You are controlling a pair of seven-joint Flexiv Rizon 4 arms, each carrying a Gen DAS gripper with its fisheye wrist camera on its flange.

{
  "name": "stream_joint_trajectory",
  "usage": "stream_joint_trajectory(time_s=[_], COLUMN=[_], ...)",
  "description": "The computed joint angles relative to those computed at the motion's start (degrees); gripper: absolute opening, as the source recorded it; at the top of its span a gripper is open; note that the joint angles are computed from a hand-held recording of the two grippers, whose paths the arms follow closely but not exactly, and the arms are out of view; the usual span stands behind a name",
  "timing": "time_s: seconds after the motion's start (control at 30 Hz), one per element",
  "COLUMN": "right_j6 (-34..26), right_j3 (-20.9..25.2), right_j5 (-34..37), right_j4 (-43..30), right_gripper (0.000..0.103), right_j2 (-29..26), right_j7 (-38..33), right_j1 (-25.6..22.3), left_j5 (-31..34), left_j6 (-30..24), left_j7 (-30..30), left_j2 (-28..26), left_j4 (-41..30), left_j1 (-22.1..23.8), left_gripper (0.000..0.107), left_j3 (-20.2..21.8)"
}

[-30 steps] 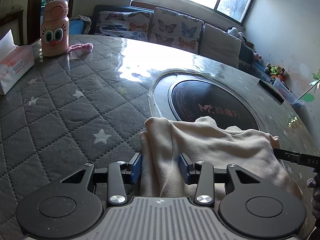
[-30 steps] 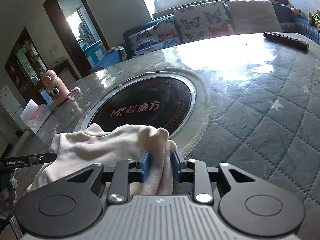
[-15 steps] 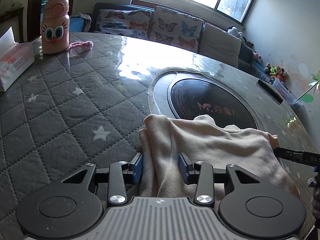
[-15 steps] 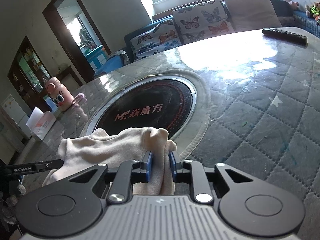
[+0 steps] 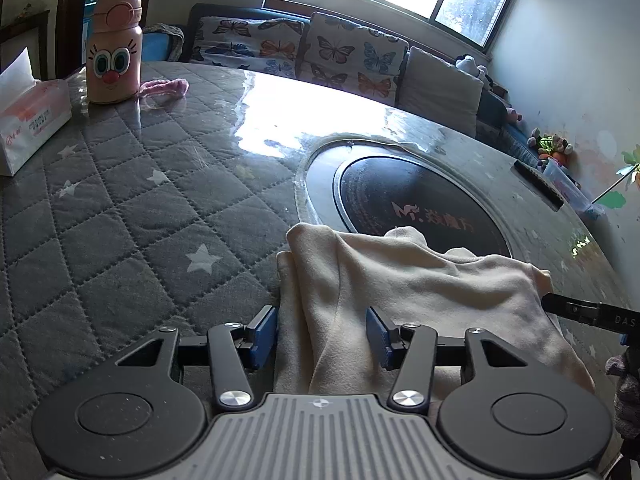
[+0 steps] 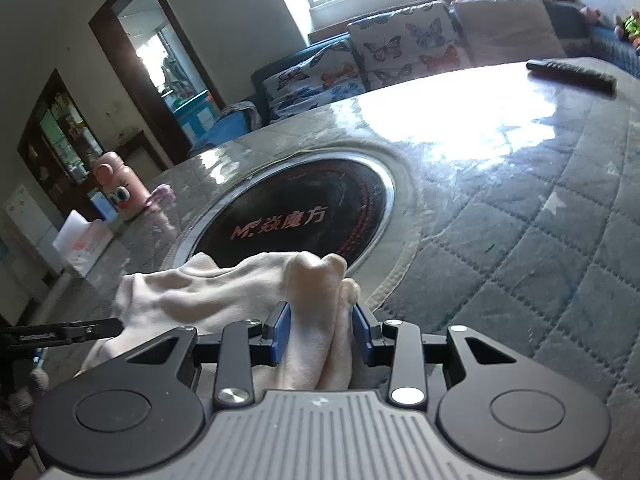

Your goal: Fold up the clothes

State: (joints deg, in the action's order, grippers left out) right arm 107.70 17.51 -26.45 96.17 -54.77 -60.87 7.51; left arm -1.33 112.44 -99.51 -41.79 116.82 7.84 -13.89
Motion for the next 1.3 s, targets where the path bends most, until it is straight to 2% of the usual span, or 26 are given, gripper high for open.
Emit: stream_joint_trajectory(time_s=[0.07, 0.2, 0.27, 0.3, 0.37, 0.43, 0.47, 0.7, 0.97, 1.17, 1.3], right_j6=[0.08, -1.21, -1.43, -1.46, -1.37, -0.82, -0.45, 4.39, 4.89, 1.97, -1.71], right_j3=[-0.82, 1.84, 2.99, 3.17, 3.23, 2.49, 2.11, 0.13, -1.26, 2.16, 7.74], right_j5=[0.56, -0.84, -1.18, -1.22, -1.16, -0.63, -0.37, -0.06, -3.53, -8.51, -12.21], right_j4=[-0.03, -0.62, -0.83, -0.9, -0.93, -0.68, -0.55, 1.53, 1.18, -2.62, -7.52], right_gripper=[0.035, 0.032, 0.031, 0.027, 0.019, 0.011, 0.011, 0.008, 0.008, 0.008, 0.008], right_j2=[0.13, -0.77, -1.2, -1.28, -1.32, -1.0, -0.87, 0.8, 2.4, 1.32, -1.67], right_j7=[0.01, -0.24, -0.31, -0.38, -0.5, -0.53, -0.5, 0.16, 0.35, -0.52, -1.82], right_j1=[0.71, -1.28, -1.94, -1.97, -1.84, -1.17, -0.86, 0.28, 1.37, 0.6, -0.86], left_j5=[-0.18, 0.3, 1.28, 1.94, 2.98, 2.87, 2.7, 3.4, 4.76, 6.22, 6.09], left_j6=[-0.04, 0.15, 0.27, 0.31, 0.5, 0.59, 0.62, 2.44, 5.28, 9.06, 11.34], left_j7=[0.05, 0.05, 0.0, -0.02, -0.14, -0.18, -0.17, -0.23, -2.36, -5.3, -6.82], left_j2=[0.02, -0.31, -0.73, -0.97, -1.31, -0.97, -0.74, 0.57, 1.98, 4.44, 6.42], left_j4=[-0.07, -0.22, -0.33, -0.37, -0.36, -0.33, -0.31, 0.08, 1.85, 4.72, 6.54], left_j1=[-0.44, 0.1, 1.39, 2.24, 3.47, 2.85, 2.38, 1.53, 2.28, 3.47, 3.63], left_gripper=[0.054, 0.052, 0.044, 0.041, 0.029, 0.021, 0.019, 0.017, 0.016, 0.016, 0.016], left_j3=[0.38, -0.34, -1.69, -2.58, -3.89, -3.31, -2.87, -2.12, -2.07, -0.14, 2.77])
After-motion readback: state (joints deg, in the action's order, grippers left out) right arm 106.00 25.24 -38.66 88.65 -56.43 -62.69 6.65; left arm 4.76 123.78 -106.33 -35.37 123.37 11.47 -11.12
